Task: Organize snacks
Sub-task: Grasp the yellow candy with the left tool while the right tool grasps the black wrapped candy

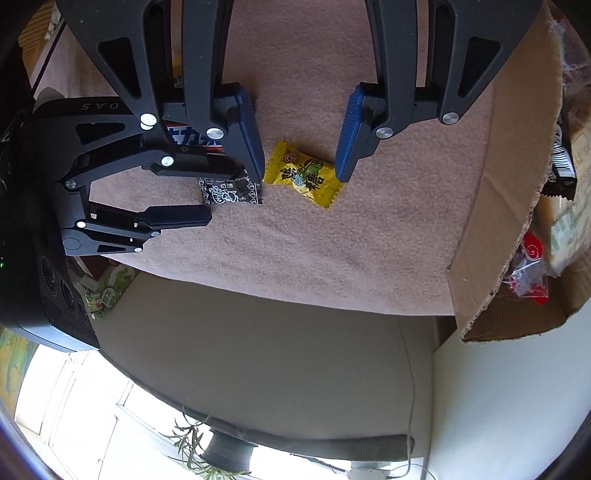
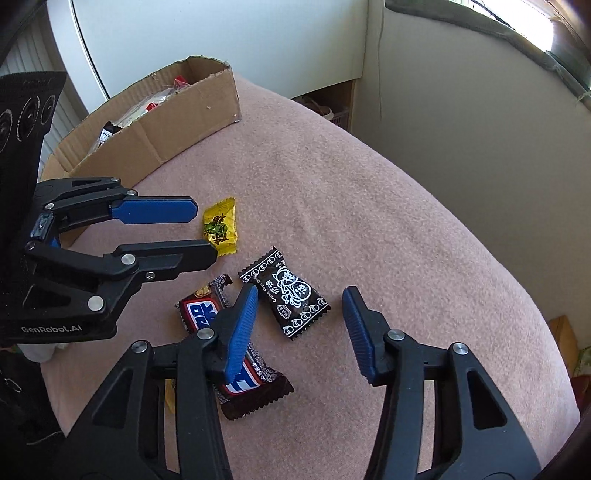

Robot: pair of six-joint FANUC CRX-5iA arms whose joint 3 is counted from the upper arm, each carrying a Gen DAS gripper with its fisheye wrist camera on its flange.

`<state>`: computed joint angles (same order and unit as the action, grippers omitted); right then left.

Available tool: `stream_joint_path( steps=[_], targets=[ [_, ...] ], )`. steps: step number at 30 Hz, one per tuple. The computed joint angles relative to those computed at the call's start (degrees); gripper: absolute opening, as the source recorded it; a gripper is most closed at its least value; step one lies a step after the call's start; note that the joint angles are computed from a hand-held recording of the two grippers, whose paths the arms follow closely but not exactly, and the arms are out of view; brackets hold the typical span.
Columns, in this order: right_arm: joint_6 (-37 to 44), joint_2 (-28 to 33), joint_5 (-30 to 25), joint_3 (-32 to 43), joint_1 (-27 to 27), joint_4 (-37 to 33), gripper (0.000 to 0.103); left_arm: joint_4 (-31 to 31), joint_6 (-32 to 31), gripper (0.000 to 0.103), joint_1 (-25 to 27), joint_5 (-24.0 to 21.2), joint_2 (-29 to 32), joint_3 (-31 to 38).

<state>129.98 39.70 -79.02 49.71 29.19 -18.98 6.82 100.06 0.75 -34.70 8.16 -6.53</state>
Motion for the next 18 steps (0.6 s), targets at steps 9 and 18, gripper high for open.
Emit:
stream_joint_path(
  steps=[9, 18],
  targets=[
    [0.97, -1.68, 4.70, -3.74, 0.18, 1.24, 0.032, -3.04, 0.34, 0.038, -1.20, -3.57, 3.40, 5.60],
    [0.52, -3.21, 6.79, -6.26, -1.62, 2.25, 0.029, -7.56, 1.02, 0.062, -2.70, -6.09, 5.64, 9.51]
  ],
)
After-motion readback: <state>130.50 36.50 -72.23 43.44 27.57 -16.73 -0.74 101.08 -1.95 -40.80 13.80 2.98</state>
